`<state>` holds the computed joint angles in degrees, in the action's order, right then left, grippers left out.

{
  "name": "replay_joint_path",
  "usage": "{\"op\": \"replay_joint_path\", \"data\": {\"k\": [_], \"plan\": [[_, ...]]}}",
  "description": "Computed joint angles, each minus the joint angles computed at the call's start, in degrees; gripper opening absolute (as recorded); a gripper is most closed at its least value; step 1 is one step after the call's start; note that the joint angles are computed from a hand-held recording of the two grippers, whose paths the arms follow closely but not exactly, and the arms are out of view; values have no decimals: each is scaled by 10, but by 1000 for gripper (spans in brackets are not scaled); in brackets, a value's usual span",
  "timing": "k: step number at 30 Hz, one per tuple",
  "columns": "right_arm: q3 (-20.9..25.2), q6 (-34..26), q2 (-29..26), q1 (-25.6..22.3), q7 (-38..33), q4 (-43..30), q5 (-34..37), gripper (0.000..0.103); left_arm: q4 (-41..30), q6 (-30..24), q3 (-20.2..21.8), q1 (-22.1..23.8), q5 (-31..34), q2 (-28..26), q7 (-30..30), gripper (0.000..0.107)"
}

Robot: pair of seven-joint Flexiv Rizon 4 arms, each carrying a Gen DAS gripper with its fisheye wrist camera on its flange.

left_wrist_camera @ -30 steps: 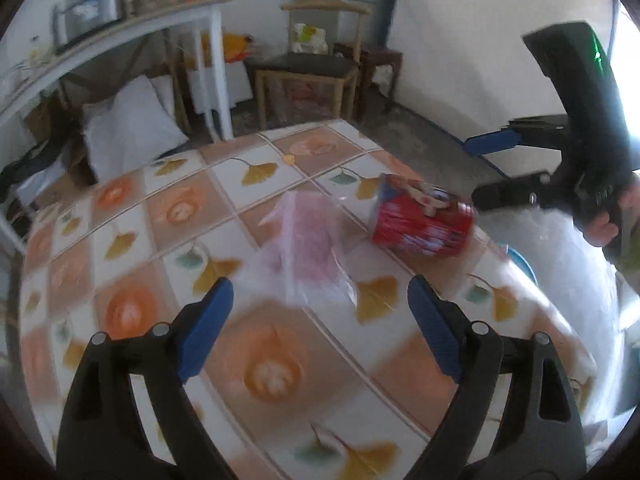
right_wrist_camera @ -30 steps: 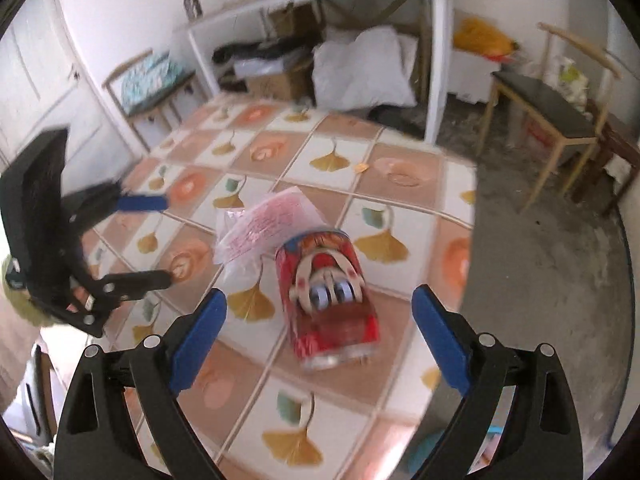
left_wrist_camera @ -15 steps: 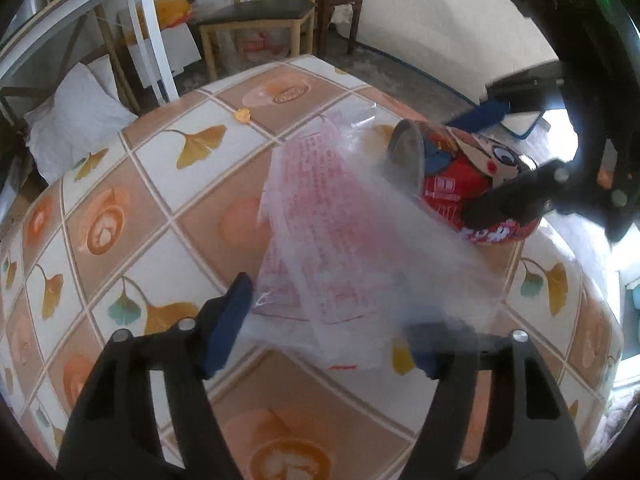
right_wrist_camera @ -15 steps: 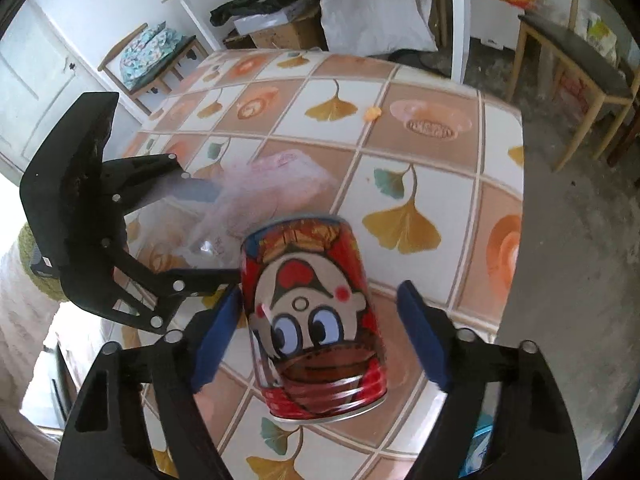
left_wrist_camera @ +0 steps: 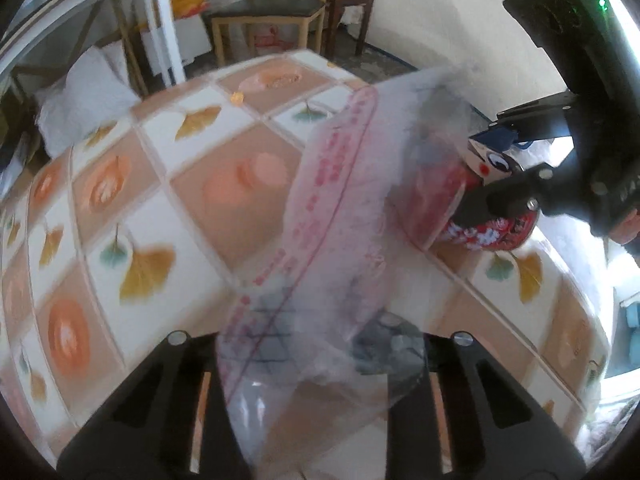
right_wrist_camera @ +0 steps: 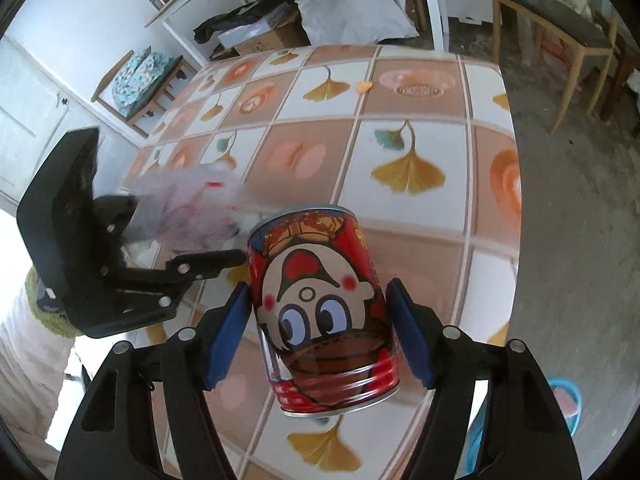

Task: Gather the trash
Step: 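Grasp the red cartoon can with the right gripper while left gripper grasps the plastic bag, then hold the cartoon can in the right gripper while left gripper holds the bag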

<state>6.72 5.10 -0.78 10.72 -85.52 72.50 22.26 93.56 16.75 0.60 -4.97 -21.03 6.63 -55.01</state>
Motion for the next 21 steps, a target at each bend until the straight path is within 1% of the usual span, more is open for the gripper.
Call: {"op": "replay_joint_path", "data": {"k": [4,6,10,12,15,17,20,21], "plan": [[10,0,43,5,23,41,5,67,42,-60,26,9,-5,71,-56,18],[14,-1,72,11,37,66,15,67,75,-90,49,13,-32,117,-85,18],[16,11,129,26,68,116,44,67,137,-120,77,23,-67,203,-147,18],[19,24,155,35,87,141,47,67,169,-122,85,27,-77,249,-177,18],[24,53,193,51,117,176,52,67,204,-105,87,34,-67,312,-210,18],[25,64,211,62,136,192,54,67,229,-92,94,36,-77,353,-240,18],[40,83,236,72,163,215,20,67,244,-81,88,46,-38,403,-262,18],[40,85,242,77,172,220,16,67,248,-78,86,45,-34,409,-269,18]]}}
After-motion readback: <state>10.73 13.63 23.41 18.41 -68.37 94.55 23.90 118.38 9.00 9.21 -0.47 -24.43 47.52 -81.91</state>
